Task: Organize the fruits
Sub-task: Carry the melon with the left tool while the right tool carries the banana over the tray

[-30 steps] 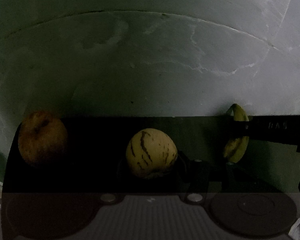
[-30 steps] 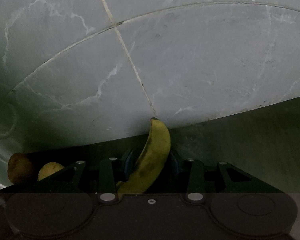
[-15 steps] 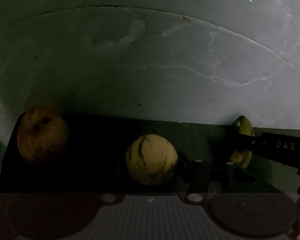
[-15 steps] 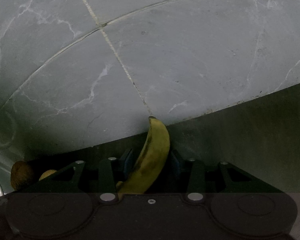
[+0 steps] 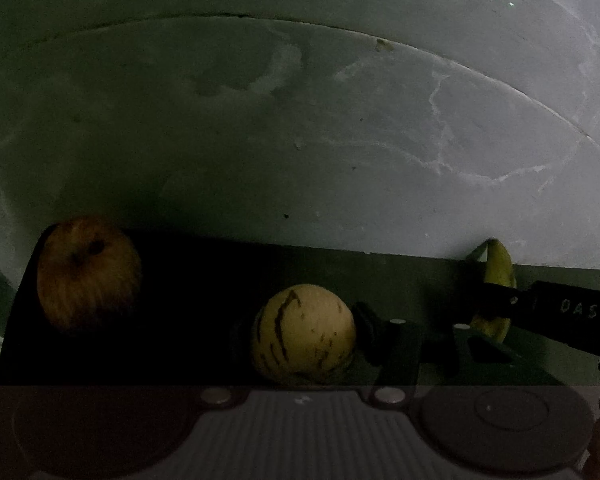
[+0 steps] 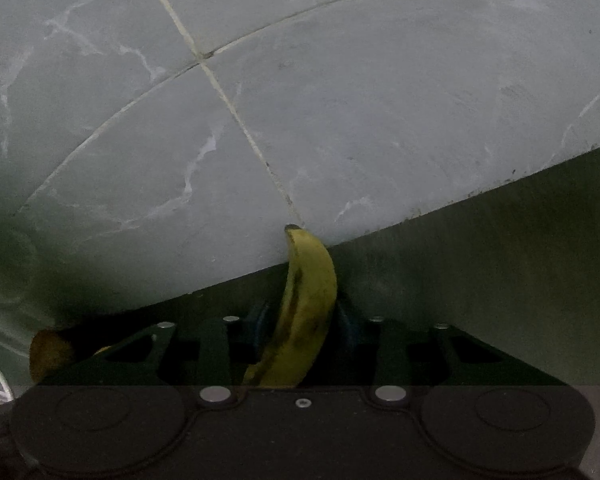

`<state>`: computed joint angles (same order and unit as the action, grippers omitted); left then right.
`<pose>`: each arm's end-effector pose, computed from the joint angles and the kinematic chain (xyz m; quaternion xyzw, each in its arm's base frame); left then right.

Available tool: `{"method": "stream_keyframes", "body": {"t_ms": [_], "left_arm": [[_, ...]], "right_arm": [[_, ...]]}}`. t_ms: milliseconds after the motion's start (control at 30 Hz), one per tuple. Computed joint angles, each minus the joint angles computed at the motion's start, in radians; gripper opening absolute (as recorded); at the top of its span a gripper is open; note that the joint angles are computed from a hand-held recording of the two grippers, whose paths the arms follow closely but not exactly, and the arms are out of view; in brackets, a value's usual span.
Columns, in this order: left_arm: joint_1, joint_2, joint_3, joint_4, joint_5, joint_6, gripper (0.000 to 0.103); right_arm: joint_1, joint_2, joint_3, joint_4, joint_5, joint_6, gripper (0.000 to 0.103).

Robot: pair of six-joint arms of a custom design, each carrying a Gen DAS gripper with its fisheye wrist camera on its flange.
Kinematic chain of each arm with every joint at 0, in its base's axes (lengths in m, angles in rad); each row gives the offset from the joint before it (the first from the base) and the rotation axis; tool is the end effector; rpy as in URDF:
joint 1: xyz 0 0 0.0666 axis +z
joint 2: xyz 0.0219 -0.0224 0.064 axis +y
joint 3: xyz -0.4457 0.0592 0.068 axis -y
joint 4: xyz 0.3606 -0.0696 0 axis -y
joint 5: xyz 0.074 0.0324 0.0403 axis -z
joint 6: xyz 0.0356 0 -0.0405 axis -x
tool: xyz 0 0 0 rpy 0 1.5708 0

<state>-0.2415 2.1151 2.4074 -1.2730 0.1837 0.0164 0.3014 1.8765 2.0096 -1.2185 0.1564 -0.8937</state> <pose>0.6942 -0.1781 0.4899 0.1335 0.9437 -0.1243 0.2759 0.6025 0.1811 0.4864 0.3004 0.9201 0.0721 0.2407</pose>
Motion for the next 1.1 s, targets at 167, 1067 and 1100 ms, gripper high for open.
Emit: {"method": "stream_keyframes", "body": {"t_ms": [167, 1067, 1100], "left_arm": [[-0.002, -0.036, -0.069, 0.025, 0.009, -0.01, 0.057], [-0.026, -0.321, -0.473, 0.197, 0.093, -0.032, 0.057], [-0.03, -0.329, -0.481, 0.195, 0.094, -0.035, 0.057]], "right_arm": [[0.0, -0.065, -0.095, 0.079, -0.014, -0.053, 0.035], [0.083, -0.296, -0.21, 0.032, 0.098, -0.002, 0.032], [0.087, -0.305, -0.208, 0.011, 0.105, -0.009, 0.032]]}}
